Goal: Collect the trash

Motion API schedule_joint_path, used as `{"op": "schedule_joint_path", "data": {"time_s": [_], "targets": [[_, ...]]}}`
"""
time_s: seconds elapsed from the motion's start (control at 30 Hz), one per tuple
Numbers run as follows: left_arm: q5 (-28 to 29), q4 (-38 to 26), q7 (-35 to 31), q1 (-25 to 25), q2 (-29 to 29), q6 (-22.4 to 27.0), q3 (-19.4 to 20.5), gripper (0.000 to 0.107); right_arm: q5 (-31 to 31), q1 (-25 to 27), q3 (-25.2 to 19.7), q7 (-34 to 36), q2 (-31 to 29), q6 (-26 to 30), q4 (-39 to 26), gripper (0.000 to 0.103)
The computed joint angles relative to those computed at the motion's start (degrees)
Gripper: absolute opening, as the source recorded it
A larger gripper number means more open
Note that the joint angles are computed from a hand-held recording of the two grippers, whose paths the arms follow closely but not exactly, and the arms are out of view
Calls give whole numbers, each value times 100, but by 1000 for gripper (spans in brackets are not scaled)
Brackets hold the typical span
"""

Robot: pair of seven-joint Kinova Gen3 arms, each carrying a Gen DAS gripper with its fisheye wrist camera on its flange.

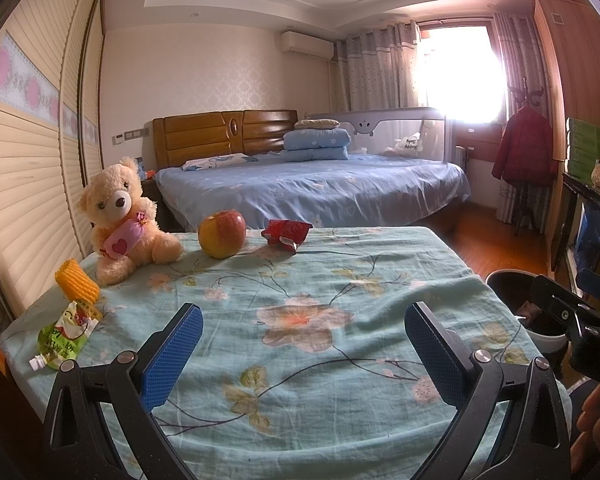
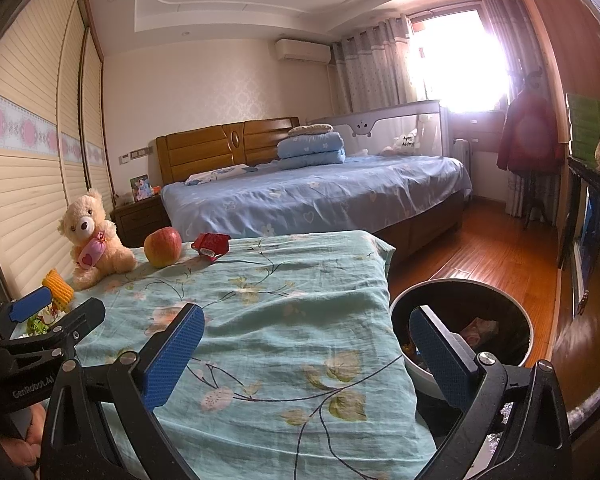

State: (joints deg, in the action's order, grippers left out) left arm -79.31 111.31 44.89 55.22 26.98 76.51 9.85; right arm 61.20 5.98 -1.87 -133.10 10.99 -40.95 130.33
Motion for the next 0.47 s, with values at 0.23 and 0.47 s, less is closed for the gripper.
{"op": "schedule_joint_path", "data": {"time_s": [0.23, 0.47], "targets": [[-3, 67, 51, -74, -38, -123, -2, 102, 168, -53, -39, -234, 5, 166, -85, 103], [23, 229, 130, -316, -179, -443, -5, 102, 809, -170, -119, -1049, 80, 594, -416, 103]]}}
